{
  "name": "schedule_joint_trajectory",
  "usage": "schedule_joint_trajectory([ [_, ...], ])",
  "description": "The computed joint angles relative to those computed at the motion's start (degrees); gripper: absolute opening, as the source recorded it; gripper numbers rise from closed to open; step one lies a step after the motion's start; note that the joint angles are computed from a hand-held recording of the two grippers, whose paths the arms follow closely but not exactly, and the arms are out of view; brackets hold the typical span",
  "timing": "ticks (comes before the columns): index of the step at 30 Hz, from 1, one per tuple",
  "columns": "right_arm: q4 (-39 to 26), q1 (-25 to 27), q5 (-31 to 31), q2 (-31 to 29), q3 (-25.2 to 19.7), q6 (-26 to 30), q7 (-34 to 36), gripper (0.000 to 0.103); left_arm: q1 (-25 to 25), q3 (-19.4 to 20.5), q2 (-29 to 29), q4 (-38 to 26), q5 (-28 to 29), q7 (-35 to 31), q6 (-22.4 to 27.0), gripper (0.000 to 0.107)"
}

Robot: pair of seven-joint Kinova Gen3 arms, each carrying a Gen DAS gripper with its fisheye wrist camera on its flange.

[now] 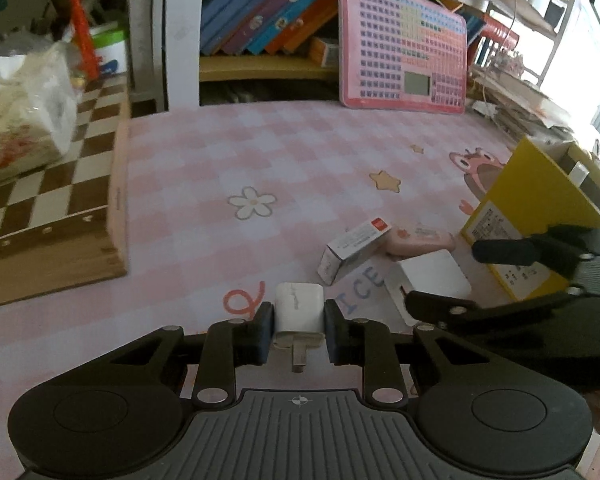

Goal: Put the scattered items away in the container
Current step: 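Close the right gripper on the larger white charger block, then lift and carry both white chargers with both grippers over the yellow box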

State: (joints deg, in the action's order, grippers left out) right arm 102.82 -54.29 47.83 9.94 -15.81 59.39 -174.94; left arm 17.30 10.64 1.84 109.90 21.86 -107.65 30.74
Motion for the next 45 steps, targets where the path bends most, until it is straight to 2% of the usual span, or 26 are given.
schedule_joint_trajectory([
  [6,2.14,1.99,-2.41,-0.51,0.97,-4.6,-4.56,0.076,-0.75,-0.96,-2.17,1.35,3.65,-2.81,1.29,0.025],
  [9,2.08,1.48,-1.24,-0.29,0.63,-3.71,-5.47,0.064,-0.82,-1.42,-2.91,1.85,5.01,-3.78,1.96,0.025],
  [19,1.64,1.34,-2.46,-1.85,-0.55,-2.12,-2.16,0.064,-0.41,-2.45,-5.65,3.39,7.35,-4.72,1.94,0.025],
  [27,2.44,0.15,-1.94,-5.89,-4.04,-0.71,-0.8,0.064,0.35,-3.93,-9.75,5.01,9.91,-5.75,4.64,0.025],
  [36,4.46,-0.32,-2.8,-10.92,-8.61,0.92,-0.78,0.064,1.67,-3.0,-15.92,6.78,6.55,1.39,6.16,0.025],
  [42,6.9,1.69,-6.95,-17.69,-12.63,-0.33,1.01,0.064,2.73,-0.22,-21.62,7.31,2.29,9.92,6.97,0.025],
  [45,7.76,2.63,-9.57,-21.14,-14.63,-0.24,3.08,0.064,2.78,2.52,-24.16,7.26,-0.19,15.57,7.26,0.025],
])
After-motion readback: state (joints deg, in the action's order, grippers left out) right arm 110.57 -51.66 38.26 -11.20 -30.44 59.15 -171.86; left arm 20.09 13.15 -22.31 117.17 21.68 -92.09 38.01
